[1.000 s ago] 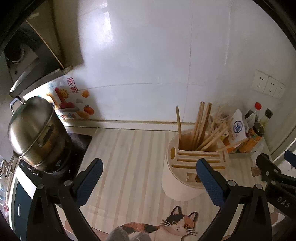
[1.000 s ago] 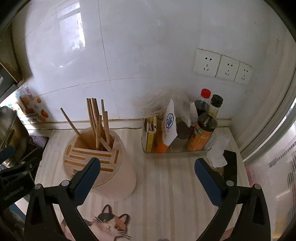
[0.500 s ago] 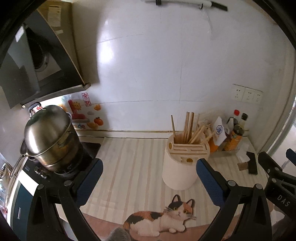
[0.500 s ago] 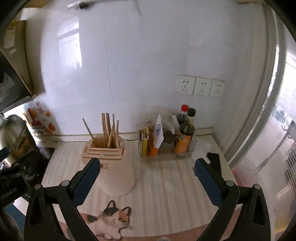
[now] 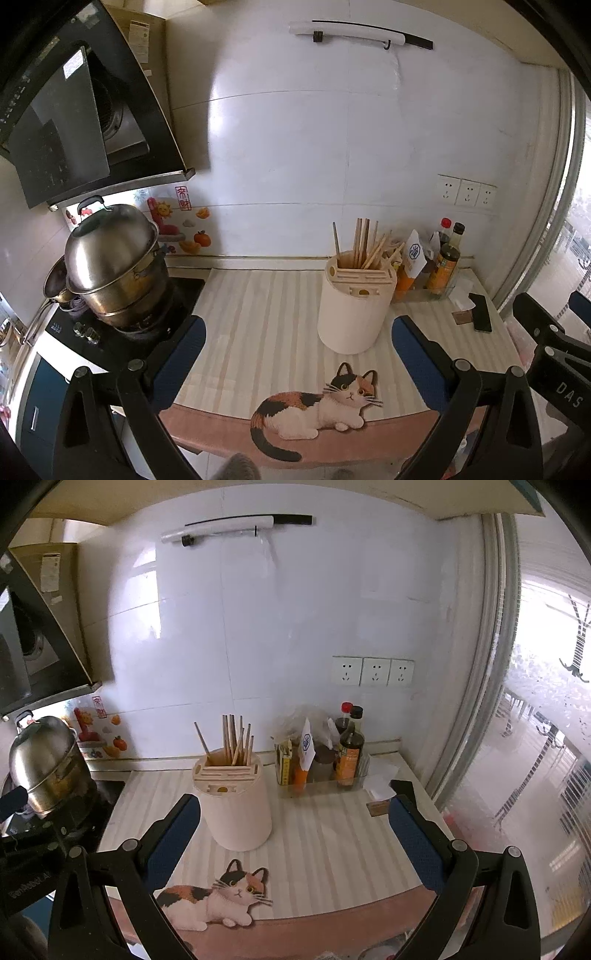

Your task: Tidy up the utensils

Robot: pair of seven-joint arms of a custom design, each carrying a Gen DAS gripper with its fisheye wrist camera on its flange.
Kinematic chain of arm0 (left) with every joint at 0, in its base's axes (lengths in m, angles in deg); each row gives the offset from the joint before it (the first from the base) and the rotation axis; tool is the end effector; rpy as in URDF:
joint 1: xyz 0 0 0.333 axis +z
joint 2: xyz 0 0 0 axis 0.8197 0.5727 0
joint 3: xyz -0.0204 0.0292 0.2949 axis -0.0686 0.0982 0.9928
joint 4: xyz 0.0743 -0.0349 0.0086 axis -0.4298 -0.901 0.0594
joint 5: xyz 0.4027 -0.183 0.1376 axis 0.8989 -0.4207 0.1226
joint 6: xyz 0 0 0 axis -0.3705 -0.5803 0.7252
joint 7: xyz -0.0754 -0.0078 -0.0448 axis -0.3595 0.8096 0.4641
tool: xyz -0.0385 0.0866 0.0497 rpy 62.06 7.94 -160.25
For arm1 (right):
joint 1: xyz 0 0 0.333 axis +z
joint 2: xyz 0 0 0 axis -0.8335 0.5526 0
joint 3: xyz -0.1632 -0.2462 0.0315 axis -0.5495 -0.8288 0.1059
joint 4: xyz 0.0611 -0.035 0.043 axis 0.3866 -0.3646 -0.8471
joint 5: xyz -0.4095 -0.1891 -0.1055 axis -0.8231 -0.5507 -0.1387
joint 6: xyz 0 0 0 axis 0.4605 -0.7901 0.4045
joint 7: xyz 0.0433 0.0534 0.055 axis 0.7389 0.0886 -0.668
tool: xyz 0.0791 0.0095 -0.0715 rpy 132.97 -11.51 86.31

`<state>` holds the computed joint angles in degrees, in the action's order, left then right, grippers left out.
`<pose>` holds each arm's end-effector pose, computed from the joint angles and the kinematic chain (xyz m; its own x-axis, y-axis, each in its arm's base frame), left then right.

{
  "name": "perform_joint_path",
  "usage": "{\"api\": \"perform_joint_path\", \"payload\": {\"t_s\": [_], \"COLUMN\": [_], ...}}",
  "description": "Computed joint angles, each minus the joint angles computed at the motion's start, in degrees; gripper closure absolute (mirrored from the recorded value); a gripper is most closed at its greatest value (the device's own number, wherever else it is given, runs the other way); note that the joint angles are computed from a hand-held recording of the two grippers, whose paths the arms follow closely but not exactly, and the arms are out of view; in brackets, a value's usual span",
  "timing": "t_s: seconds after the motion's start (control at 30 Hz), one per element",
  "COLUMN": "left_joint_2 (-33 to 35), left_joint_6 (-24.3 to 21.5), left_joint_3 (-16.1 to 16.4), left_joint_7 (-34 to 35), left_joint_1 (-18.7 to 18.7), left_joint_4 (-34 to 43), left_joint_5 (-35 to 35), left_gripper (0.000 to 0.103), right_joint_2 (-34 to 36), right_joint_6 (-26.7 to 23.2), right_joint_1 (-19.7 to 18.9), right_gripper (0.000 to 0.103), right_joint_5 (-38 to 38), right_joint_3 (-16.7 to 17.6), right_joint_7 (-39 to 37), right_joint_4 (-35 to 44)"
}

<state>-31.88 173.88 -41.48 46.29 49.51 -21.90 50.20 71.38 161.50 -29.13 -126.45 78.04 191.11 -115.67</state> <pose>0.4013 -0.1654 0.8243 -0.0214 -0.9998 -0.0036 -0.6377 0.0164 -0.7701 0.4073 0.3992 0.7941 -0.2006 -0.9793 0.0286 -0.5629 0.0913 -0.8214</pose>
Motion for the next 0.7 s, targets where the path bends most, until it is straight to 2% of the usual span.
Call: {"api": "perform_joint_path", "payload": {"t_s": [0.37, 0.7], "left_joint_2": [0.43, 2.26], "left_joint_6": [-1.55, -2.01], "left_joint_3": [-0.83, -1.38], "left_joint_7": [-1.65, -3.60], "left_joint_1": [0.41, 0.77], "left_joint_4": [0.92, 2.28], "left_joint_5": [1.21, 2.70], "left_gripper": [0.000, 0.000], "right_joint_2": [-1.05, 0.39], "right_joint_6": [0.29, 1.94], "right_joint_1": [-0.02, -0.57], "right_gripper": [0.000, 0.000], "right_joint_5": [0.14, 2.04], "right_joint_3": [0.50, -0.90], "right_joint_7": [-0.12, -3.50], "right_joint_4": [-0.57, 0.74]}}
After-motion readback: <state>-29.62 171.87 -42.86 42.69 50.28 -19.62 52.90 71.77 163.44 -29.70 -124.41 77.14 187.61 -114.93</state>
